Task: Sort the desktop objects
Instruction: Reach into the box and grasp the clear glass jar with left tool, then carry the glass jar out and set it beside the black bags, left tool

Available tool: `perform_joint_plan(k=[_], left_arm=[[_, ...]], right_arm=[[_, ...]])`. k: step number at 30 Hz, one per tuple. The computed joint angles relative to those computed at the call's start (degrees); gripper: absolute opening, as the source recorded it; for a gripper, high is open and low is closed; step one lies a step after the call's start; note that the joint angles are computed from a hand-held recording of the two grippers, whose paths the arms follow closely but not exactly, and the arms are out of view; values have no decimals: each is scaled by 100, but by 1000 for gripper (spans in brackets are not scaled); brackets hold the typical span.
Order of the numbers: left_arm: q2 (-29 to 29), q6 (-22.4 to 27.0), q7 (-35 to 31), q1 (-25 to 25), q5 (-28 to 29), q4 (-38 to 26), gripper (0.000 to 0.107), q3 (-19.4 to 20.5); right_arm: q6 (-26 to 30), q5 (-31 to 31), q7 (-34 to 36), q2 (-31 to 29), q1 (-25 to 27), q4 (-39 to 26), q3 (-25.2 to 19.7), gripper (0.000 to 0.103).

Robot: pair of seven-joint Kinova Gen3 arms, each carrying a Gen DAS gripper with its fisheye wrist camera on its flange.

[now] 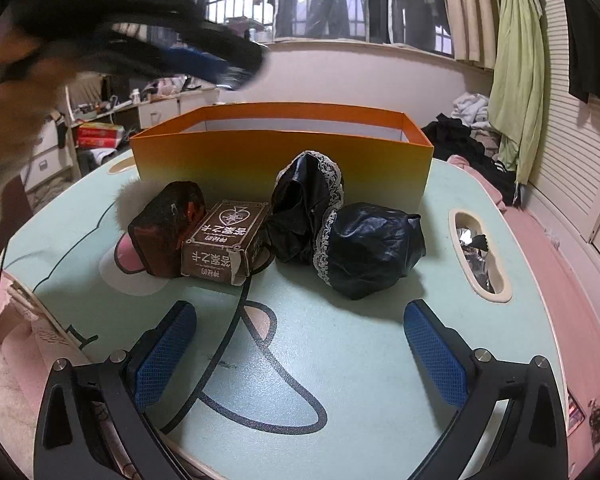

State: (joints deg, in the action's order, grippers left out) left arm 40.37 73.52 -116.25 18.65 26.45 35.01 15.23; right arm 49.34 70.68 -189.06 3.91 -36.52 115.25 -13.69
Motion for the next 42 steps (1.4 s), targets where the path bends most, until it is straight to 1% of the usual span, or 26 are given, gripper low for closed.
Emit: perform_joint_plan(k=[2,3,5,6,7,9,11,13,14,15,16,18,20,21,23,24,25,26,27,28,29,30,31,33,35,42], left_arm=[[-225,-282,-85,54,-35,531,28,-227],[-309,-501,-158,41,19,796,28,-255],[-268,-658,-183,-38,-36,1014,30,-101],[-185,-623,-106,-46,-101,963,37,-62],[-100,-564,-34,-55,-120,871,42,-36],[-107,-684,-29,-196,29,1006,42,53],[-320,-1083,-290,-473,316,1498,44,215],[-627,-1468,-597,-733,456,2029,61,367],[-799,-1701,-741,-780,492,2294,65,334],[-1008,-1900,-907,-791,473,2560,71,248],[-1233,-2089,-1049,-712,389,2825,75,76],[-1605,-2483,-1267,-525,123,3356,76,-171],[-1879,-2906,-1332,-424,-303,3887,76,-159],[-1971,-3102,-1269,-279,-536,4152,76,-232],[-1993,-3439,-896,-200,-854,4484,76,-172],[-1942,-3467,-663,-106,-944,4494,76,-241],[-1816,-3531,-430,66,-951,4487,76,-416],[-1767,-3687,-196,309,-1053,4543,81,-641],[-1814,-3920,-38,475,-1247,4614,88,-759],[-1830,-4066,88,536,-1380,4654,91,-772],[-1815,-4119,155,490,-1419,4654,93,-690],[-1761,-4078,142,338,-1367,4602,102,-525],[-1730,-4131,193,170,-1403,4606,103,-327],[-1778,-4486,123,-4,-1310,4805,103,-167],[-1781,-4706,107,-86,-1253,4879,103,-93],[-1738,-4569,184,-67,-1346,4683,103,-78]], right_arm=[[1,3,-7,-3,-1,4,-2,103],[1,2,-6,-5,0,5,-3,103],[7,2,-8,-5,-2,4,-6,103],[12,1,-7,-5,-4,2,-8,103],[11,-1,-4,-6,-3,1,-8,103],[16,-3,-7,-7,-6,3,-10,103],[19,0,-11,-7,-8,2,-12,103],[28,-4,-10,-6,-12,-1,-15,103],[29,-5,-11,-7,-13,0,-15,103],[30,-5,-13,-8,-14,1,-16,103],[34,-6,-13,-8,-16,-1,-17,103],[38,-6,-13,-9,-18,1,-18,103],[41,-6,-14,-12,-19,2,-19,103],[41,-7,-13,-14,-18,3,-20,103],[41,-8,-14,-18,-18,6,-21,103],[38,-7,-14,-22,-16,10,-21,103],[37,-8,-15,-23,-16,11,-23,103],[42,-9,-16,-22,-18,7,-26,103],[38,-15,-8,-24,-15,10,-25,103],[70,-11,-10,-23,-28,8,-35,103],[98,-18,-22,-29,-44,2,-48,103],[90,-13,-35,-32,-46,12,-49,103],[117,-24,-39,-32,-62,-1,-63,103],[134,-30,-19,-30,-65,-9,-61,103],[155,-40,-20,-39,-78,-10,-69,103],[192,-54,-18,-45,-95,-16,-84,103]])
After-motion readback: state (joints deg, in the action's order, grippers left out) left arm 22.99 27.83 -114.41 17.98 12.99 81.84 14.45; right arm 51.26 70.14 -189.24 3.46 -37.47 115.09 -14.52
